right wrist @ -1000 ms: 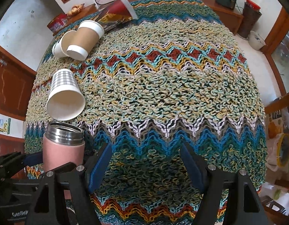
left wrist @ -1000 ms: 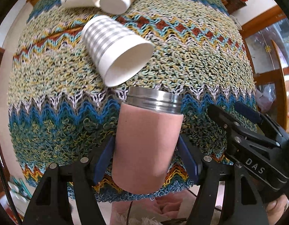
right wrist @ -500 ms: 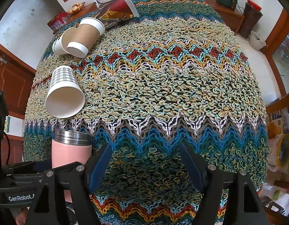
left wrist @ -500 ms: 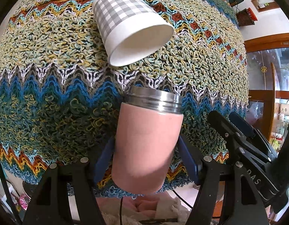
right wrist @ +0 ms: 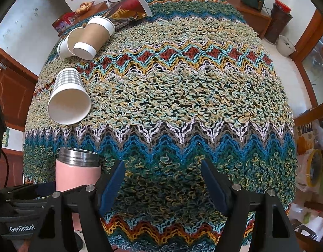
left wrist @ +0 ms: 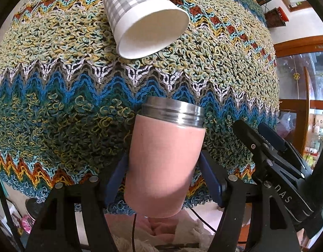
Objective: Flip cup upright
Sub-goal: 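Carry the held thermos with the right tool, rotating it rim-up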
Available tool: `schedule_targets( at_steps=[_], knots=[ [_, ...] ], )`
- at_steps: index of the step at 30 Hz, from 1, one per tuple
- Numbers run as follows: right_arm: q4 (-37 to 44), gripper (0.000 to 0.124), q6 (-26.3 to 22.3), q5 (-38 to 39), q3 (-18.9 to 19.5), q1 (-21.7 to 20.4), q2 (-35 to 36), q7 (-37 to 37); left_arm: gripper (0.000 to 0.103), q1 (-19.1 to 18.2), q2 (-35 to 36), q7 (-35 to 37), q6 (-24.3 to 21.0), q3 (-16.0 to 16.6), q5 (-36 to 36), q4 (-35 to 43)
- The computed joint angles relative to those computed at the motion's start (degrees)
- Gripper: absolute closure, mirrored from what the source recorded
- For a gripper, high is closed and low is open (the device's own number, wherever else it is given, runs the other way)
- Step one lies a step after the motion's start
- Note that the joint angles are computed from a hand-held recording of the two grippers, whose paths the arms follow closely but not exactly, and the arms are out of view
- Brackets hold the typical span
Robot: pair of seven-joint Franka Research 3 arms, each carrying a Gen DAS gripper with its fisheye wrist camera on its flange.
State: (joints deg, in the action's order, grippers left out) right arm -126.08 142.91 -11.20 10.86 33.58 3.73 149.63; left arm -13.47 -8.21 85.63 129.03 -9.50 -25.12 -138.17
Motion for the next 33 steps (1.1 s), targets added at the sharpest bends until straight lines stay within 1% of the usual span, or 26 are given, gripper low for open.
schedule_targets(
  at_steps=[3, 5, 7, 9, 13, 16, 21, 25, 27, 30, 33],
  knots=[
    [-0.3, 0.048, -0.8, -0.7, 0.2, 0.3, -0.5, 0.6, 0.029, -0.5, -0.1, -1.2, 1.3, -1.1, 3.4, -0.2],
    [-0.7, 0.048, -0.9, -0.9, 0.4, 0.4, -1.1, 0.9, 0.023, -0.9, -1.1, -2.5, 2.8, -1.7, 5.9, -0.9],
    [-1.0, 0.048, -0.5, -0.6, 0.6, 0.3, -1.7, 0.9, 0.016, -1.5, -2.3, -1.9, 4.0, -1.4, 6.5, -1.5],
    [-1.1, 0.048, -0.3, -0.6, 0.8, 0.2, -2.3, 0.9, 0.012, -2.0, -3.2, -1.1, 4.9, -0.9, 6.1, -2.0],
    [-1.8, 0.048, 0.4, 0.4, 1.2, -0.1, -3.8, 0.0, 0.004, -2.1, -5.2, -3.6, 6.0, -0.8, 8.8, -3.3],
    [-1.8, 0.048, 1.0, 2.2, 1.7, -0.2, -4.3, -1.8, 0.004, -2.2, -7.1, -4.2, 6.0, -0.2, 9.9, -4.6],
    [0.2, 0.048, 1.3, 3.5, 2.3, 0.4, -2.8, -3.4, 0.004, -2.4, -10.6, -6.0, 5.8, 0.5, 12.8, -6.8],
    [0.7, 0.048, 3.5, 8.7, 2.1, 0.7, -2.0, -6.5, 0.004, -2.1, -12.3, -5.8, 4.9, 1.4, 14.4, -7.6],
    [0.6, 0.048, 6.0, 13.4, 2.2, 0.7, -1.3, -9.1, 0.004, -2.0, -12.8, -5.6, 4.7, 1.6, 15.6, -7.8],
    [1.4, 0.048, 8.9, 18.8, 2.4, 1.0, 0.5, -12.2, 0.004, -2.5, -13.4, -2.6, 4.4, 2.9, 14.6, -8.1],
    [3.0, 0.048, 9.7, 22.7, 2.5, 1.6, 2.8, -13.6, 0.004, -2.5, -14.0, 0.1, 4.3, 3.7, 13.7, -8.5]
  ],
)
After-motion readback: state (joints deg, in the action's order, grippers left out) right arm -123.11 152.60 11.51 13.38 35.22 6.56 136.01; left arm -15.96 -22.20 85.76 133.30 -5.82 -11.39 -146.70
